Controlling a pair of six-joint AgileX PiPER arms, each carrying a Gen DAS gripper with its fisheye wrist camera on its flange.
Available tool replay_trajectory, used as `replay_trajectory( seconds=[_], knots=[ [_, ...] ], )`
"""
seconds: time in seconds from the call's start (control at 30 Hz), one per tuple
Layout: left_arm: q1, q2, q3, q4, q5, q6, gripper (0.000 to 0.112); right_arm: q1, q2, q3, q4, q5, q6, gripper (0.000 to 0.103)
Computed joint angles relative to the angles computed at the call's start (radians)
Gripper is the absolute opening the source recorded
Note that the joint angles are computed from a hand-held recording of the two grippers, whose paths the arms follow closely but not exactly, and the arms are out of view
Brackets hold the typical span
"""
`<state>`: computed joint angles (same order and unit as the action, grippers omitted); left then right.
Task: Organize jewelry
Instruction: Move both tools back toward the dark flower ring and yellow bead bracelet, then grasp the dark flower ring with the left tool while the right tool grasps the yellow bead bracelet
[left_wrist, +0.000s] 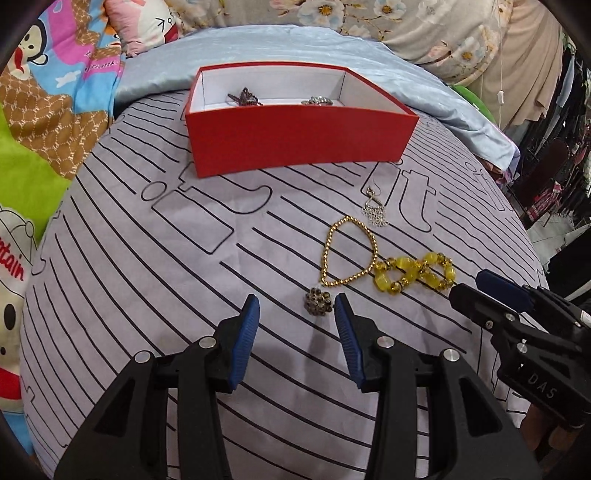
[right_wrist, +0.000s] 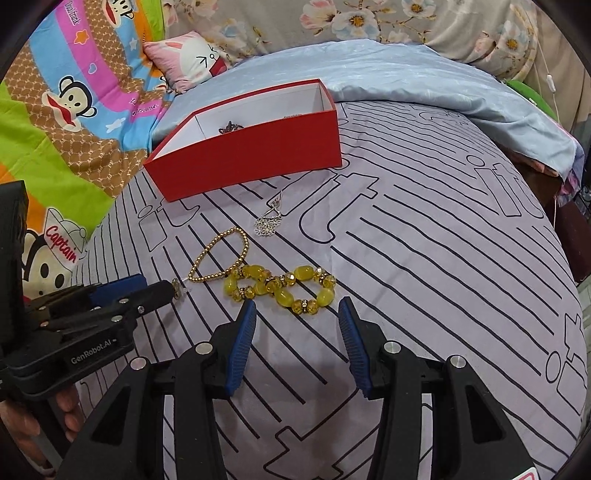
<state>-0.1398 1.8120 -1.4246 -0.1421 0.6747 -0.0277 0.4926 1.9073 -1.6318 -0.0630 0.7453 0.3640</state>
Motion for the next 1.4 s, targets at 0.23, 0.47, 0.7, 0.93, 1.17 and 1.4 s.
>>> replay_trajectory(
  seconds=[0.23,0.47,0.7,0.93,1.17,1.4],
  knots=[
    [-0.015,0.026,-0.015,0.006,-0.001,-0.006,0.038,-0.007,0.003,0.002,0.019,-0.005,-0.013,0.046],
    [-0.025,0.045,-0.027,-0.007,-0.016,0.009,0.024,-0.009,0.006,0.001,0.03,-0.007,-0.022,0.046],
    [-0.027,0.049,-0.035,-0.029,-0.007,0.035,0.016,-0.012,0.019,-0.015,0.045,-0.006,-0.037,0.046],
    [-0.018,0.029,-0.02,-0.023,0.001,0.036,0.016,-0.006,0.043,-0.053,0.066,0.007,-0.073,0.046],
    [0.007,0.005,-0.005,-0.012,0.005,0.033,0.016,-0.002,0.096,-0.126,0.092,0.031,-0.113,0.037],
    [0.022,0.0,0.003,-0.025,0.009,0.043,0.016,-0.015,0.16,-0.201,0.12,0.069,-0.149,0.02]
  ],
)
